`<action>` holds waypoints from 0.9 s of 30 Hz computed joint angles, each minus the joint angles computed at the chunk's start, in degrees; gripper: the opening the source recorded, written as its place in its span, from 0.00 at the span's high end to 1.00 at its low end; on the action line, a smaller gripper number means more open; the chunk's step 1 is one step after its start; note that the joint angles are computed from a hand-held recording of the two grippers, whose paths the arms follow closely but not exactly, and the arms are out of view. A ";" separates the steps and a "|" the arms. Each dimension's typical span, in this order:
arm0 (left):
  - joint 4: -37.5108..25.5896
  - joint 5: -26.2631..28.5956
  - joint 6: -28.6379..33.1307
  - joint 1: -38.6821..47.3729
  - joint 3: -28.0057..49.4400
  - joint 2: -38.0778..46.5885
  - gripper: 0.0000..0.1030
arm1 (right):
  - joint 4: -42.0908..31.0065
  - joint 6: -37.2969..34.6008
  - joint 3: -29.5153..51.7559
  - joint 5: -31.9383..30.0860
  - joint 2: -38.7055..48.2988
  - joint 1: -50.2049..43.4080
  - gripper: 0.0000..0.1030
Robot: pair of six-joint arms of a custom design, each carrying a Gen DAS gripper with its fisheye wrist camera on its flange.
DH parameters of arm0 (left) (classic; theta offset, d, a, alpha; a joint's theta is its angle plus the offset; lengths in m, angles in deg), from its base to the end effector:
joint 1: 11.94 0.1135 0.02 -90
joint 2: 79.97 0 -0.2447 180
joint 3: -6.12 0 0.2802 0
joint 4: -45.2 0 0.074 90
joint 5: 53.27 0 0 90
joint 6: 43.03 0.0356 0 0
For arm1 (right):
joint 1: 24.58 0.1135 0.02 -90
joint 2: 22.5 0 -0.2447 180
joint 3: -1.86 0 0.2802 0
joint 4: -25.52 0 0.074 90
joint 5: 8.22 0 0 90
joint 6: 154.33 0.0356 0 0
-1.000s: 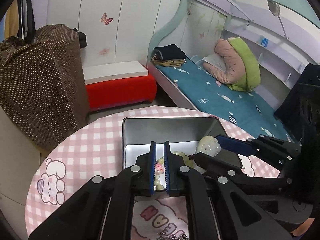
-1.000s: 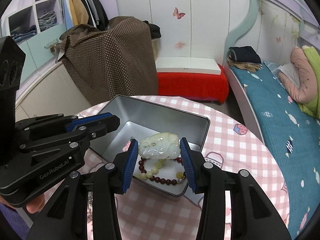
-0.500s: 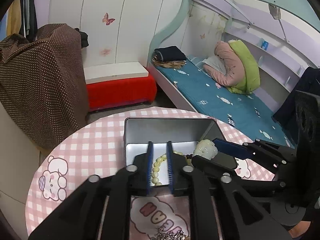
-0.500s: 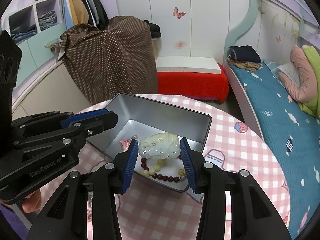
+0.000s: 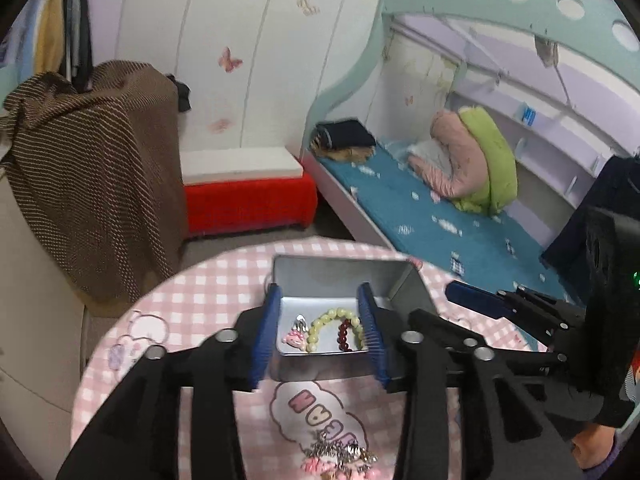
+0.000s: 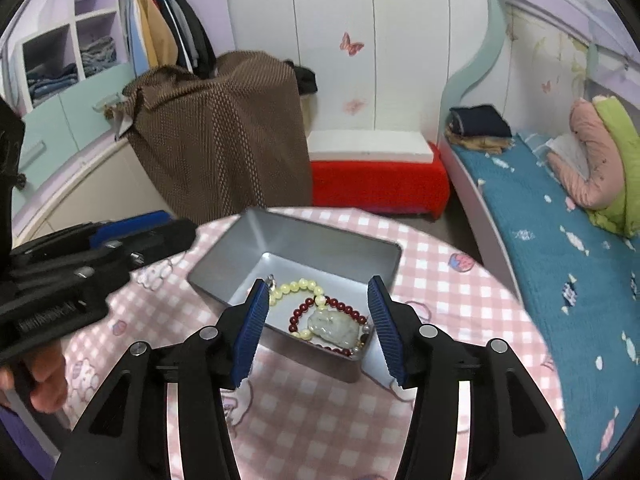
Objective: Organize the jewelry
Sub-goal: 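Move both tools back to the pink charm keychain cluster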
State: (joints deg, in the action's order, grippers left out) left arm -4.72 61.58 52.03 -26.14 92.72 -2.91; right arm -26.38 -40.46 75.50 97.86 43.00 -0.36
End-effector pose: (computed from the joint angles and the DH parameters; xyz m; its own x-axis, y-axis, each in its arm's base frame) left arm 0.3090 -0.0936 0.3296 -0.5786 0.2290 -0.7828 0.5863 0.7840 -0.2040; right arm 0.2540 0.1034 0.3010 -0.6625 0.1283 -0.7380 0.0616 0.9912 0.1171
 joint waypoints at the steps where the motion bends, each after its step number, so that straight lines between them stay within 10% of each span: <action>1: -0.15 0.53 0.06 0.85 -0.75 -1.80 0.57 | -0.90 0.24 0.11 0.81 -0.99 0.62 0.48; 14: -5.76 1.91 5.50 7.06 -16.94 -20.90 0.57 | -12.46 11.38 -6.20 11.65 -13.25 16.35 0.46; 27: -5.22 -2.58 6.83 2.14 -29.05 -22.92 0.59 | -10.73 22.47 -16.53 9.05 -13.59 22.21 0.46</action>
State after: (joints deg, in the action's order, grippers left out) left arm -9.95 59.00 58.87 -24.00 63.66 -25.83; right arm -37.11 -17.99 58.97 106.90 29.41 21.85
